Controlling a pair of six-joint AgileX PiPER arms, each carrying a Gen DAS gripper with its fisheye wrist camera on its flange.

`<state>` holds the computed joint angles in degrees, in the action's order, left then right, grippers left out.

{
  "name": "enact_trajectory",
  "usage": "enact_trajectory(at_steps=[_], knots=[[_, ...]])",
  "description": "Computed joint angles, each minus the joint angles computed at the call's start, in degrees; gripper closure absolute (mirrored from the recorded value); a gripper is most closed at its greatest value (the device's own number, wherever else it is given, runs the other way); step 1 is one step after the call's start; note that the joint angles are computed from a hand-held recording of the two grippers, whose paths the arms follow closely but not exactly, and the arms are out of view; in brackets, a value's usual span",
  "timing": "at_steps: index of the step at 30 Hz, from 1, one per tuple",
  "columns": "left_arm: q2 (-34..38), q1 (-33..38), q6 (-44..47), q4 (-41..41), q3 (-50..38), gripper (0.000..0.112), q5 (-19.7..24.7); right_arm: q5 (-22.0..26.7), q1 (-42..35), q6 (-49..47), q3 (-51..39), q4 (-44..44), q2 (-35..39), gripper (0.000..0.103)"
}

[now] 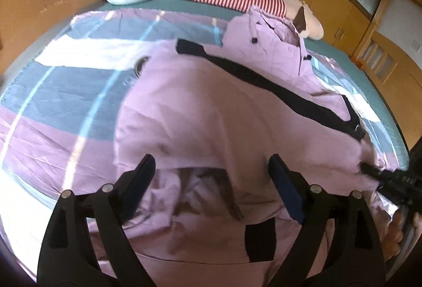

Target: Fold large clothes

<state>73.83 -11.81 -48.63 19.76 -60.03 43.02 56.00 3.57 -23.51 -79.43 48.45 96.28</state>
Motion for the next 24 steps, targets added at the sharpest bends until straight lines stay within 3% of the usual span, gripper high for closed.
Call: enact_trajectory(at_steps=[3,6,11,12,14,15,16,17,19,21,23,24], knots=[[-1.8,2.4,3.1,-4.7,0.8,0.023,-1.2,-10.0,2.8,3.8,0.3,-9.6,-4.5,0.091],[-1.9,3.6,3.8,-6.4,1.1,0.023,-1.6,-14.8,3.5,8.3,0.7,-16.3,-5.2,0.091],[0.2,2.8,4.1,-6.9,0.7,0.023,-1.6,-12.3,0.2,6.1,0.3,-11.6,-1.1,0.091],[0.7,2.3,3.7,-6.2,0.5,0.023,-1.4,-11.1,-0.6,5.4,0.1,-10.0,-0.2,0.086],[1.4,1.8,3.4,-5.4,0.4,0.023,-1.1,-9.0,-1.4,4.9,-0.5,-7.7,1.0,0.065],[1.7,1.6,3.2,-5.2,0.3,0.023,-1.0,-7.8,-1.8,4.2,-0.7,-6.1,1.5,0.030],[2.2,1.6,3.2,-5.5,0.4,0.023,-1.1,-7.9,-1.5,3.7,0.0,-5.0,1.0,0.008],[2.7,1.7,3.6,-6.1,0.4,0.023,-1.2,-8.4,-1.1,2.4,1.2,-3.8,0.3,0.006],[3.6,1.6,3.9,-6.7,0.3,0.023,-1.2,-8.6,1.4,2.8,1.1,-7.0,-0.3,0.006],[4.2,0.9,3.0,-5.7,0.1,0.022,-0.8,-11.8,3.6,2.3,2.8,-9.6,-1.7,0.008],[4.5,0.0,2.3,-4.6,-0.2,0.022,-0.5,-15.6,5.5,4.5,4.4,-14.0,-3.0,0.031],[4.6,-0.1,2.3,-4.4,-0.3,0.022,-0.4,-16.4,6.5,7.2,4.0,-18.0,-2.9,0.053]])
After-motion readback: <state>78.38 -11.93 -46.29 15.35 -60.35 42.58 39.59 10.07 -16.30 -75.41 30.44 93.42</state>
